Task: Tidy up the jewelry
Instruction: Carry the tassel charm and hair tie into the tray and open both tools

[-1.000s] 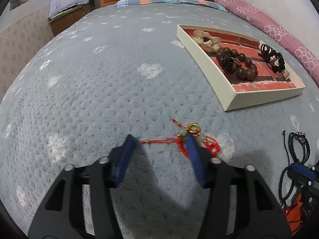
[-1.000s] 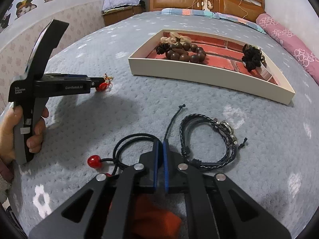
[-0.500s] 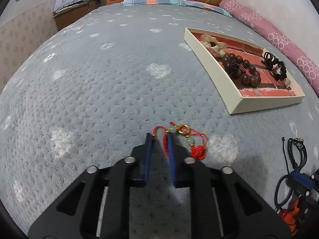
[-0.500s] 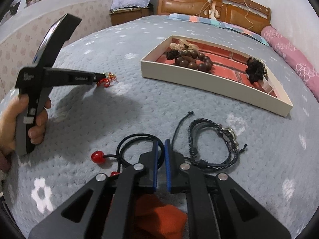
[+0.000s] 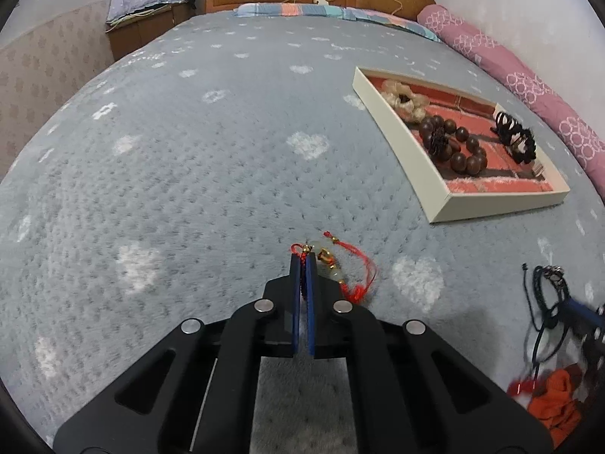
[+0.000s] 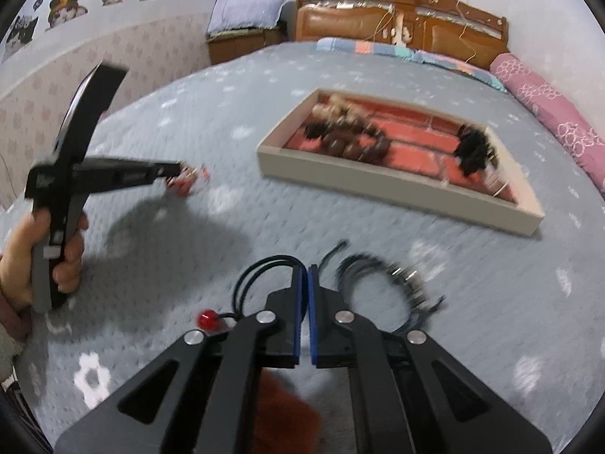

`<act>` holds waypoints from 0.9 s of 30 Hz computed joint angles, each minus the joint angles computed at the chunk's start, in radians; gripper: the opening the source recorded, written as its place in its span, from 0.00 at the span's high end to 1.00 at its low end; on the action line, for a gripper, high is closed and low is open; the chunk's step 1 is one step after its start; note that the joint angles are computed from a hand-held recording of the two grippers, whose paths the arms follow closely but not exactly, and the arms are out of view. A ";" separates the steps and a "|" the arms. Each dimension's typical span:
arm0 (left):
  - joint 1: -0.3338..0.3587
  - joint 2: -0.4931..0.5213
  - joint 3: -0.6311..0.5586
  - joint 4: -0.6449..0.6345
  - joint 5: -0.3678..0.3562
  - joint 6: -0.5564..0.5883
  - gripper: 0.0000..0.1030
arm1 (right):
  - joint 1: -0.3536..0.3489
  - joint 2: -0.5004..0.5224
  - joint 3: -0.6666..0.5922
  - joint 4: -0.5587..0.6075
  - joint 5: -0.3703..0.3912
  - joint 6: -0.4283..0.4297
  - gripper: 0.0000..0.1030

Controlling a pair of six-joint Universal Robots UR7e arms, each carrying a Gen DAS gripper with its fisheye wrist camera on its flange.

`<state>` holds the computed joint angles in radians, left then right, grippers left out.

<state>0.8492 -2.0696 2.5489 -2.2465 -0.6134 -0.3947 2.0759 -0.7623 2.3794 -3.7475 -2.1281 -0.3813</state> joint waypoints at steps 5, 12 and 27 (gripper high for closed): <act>-0.102 -0.074 -0.037 0.179 0.034 -0.109 0.99 | -0.006 -0.088 -0.022 0.005 0.005 -0.033 0.97; -0.225 -0.048 -0.107 0.264 0.055 -0.181 0.99 | -0.049 -0.182 -0.080 0.057 0.027 -0.064 0.97; -0.133 0.419 -0.181 -0.325 -0.066 0.060 0.99 | -0.211 -0.194 -0.230 0.137 0.085 -0.096 0.97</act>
